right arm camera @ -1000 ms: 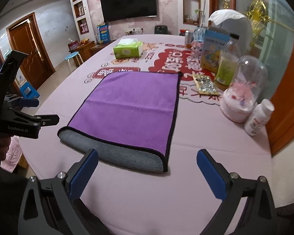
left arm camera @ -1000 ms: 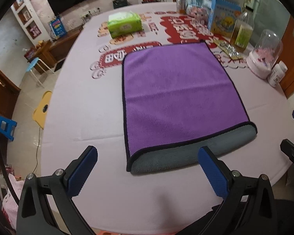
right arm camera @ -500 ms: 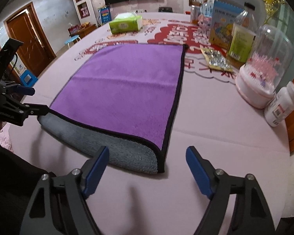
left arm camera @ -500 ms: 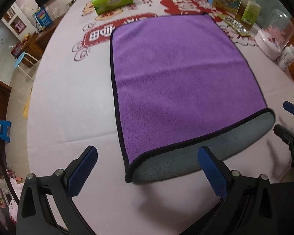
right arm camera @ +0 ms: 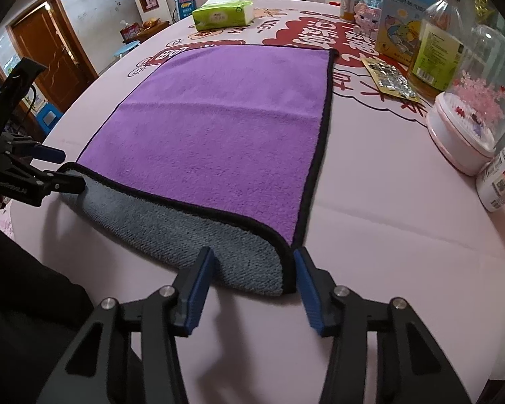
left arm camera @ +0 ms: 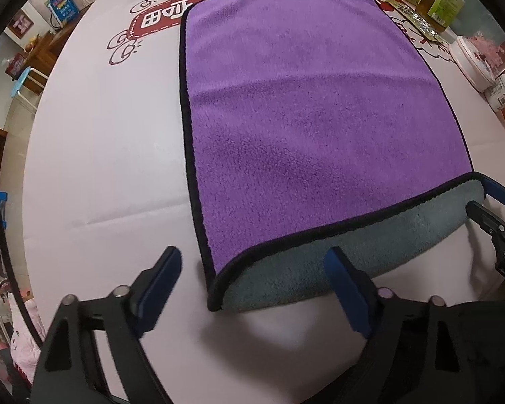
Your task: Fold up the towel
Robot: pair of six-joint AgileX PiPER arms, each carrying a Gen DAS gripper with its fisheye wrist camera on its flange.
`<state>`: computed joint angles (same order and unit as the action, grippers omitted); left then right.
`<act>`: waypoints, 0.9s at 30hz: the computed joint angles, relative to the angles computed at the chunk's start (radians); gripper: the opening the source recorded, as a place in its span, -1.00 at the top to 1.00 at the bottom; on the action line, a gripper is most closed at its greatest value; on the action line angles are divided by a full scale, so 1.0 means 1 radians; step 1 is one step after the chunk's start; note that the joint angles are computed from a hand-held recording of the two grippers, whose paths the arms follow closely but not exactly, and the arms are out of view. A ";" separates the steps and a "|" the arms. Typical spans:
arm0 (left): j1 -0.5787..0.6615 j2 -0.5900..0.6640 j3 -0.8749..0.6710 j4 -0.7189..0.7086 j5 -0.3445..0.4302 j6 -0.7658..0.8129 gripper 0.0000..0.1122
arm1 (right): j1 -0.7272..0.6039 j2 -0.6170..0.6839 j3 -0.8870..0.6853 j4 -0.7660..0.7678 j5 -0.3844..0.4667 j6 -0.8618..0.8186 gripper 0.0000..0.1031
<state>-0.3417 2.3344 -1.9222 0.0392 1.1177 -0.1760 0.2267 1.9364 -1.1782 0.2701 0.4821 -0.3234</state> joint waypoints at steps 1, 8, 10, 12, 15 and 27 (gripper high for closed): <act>0.001 -0.001 0.005 -0.006 -0.005 0.005 -0.40 | 0.001 -0.001 0.000 -0.004 0.000 0.002 0.11; -0.005 -0.031 0.061 -0.026 -0.036 0.022 0.07 | 0.007 -0.011 0.008 -0.053 0.002 0.041 0.41; -0.012 -0.044 0.080 -0.020 -0.047 0.017 0.21 | 0.007 -0.015 0.010 -0.066 0.004 0.055 0.49; -0.010 -0.053 0.082 -0.025 -0.042 0.020 0.37 | 0.007 -0.018 0.011 -0.073 0.006 0.064 0.59; -0.009 -0.067 0.099 -0.036 -0.040 0.024 0.70 | 0.009 -0.021 0.010 -0.090 0.009 0.079 0.68; 0.017 -0.074 0.090 -0.071 -0.053 0.036 0.91 | 0.002 -0.034 0.006 -0.083 0.020 0.080 0.91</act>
